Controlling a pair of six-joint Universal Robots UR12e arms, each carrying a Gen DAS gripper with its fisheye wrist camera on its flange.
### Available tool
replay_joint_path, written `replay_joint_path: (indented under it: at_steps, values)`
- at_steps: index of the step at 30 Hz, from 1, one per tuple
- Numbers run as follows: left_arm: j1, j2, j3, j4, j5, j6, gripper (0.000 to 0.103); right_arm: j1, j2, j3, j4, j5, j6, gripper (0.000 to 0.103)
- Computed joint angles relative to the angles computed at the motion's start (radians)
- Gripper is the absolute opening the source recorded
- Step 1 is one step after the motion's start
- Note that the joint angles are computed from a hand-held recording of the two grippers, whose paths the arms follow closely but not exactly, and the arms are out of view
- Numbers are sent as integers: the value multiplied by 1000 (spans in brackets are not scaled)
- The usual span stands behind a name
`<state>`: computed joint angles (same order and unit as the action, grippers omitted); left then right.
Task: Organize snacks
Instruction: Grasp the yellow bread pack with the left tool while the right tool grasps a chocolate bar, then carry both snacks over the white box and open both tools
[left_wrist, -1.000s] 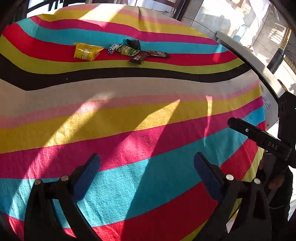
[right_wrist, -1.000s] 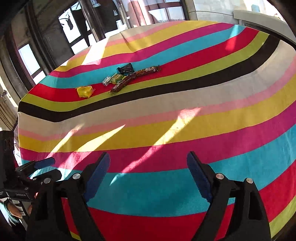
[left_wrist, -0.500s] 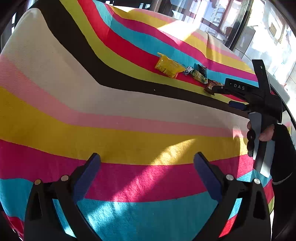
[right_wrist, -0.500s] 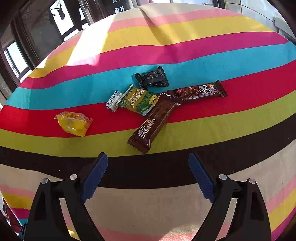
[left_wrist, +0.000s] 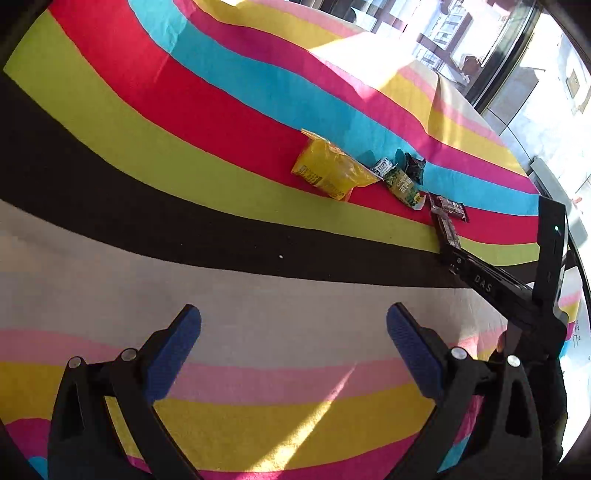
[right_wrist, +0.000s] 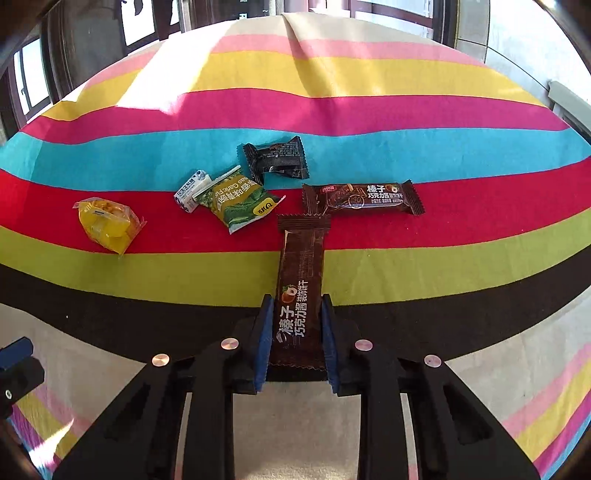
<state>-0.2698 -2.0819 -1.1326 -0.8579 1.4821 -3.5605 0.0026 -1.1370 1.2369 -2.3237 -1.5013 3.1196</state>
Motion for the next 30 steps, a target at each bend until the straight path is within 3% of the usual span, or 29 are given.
replay_joint_path:
  at_steps: [3, 8, 9, 11, 12, 13, 14, 15, 17, 22, 30]
  values:
    - [-12, -90, 137, -55, 47, 45, 101, -32, -64, 89, -36, 70, 3, 24]
    - [-50, -232, 352, -107, 260, 211, 101, -65, -135, 187, -84, 178, 28, 24]
    - [-53, -258, 393, -136, 280, 237, 101, -69, -141, 195, -92, 194, 37, 24]
    - [-47, -299, 473, -221, 234, 256, 101, -77, -161, 220, -112, 215, 50, 24]
    - [-48, -301, 473, -203, 237, 261, 95, -79, -173, 235, -125, 218, 54, 25]
    - [-48, -295, 457, -168, 235, 268, 73, -80, -183, 247, -138, 223, 54, 25]
    - [-46, -292, 453, -164, 220, 274, 59, -83, -191, 257, -149, 234, 52, 25]
    - [-42, -289, 451, -174, 190, 268, 52, -85, -197, 264, -157, 244, 51, 25]
    - [-36, -260, 395, -124, 140, 248, 51, -89, -213, 281, -163, 261, 46, 25]
    - [-51, -166, 239, -30, 130, 255, 51, -90, -257, 333, -171, 287, 15, 25]
    - [-125, -36, 32, 60, 152, 326, 51, -105, -359, 454, -182, 274, -7, 25]
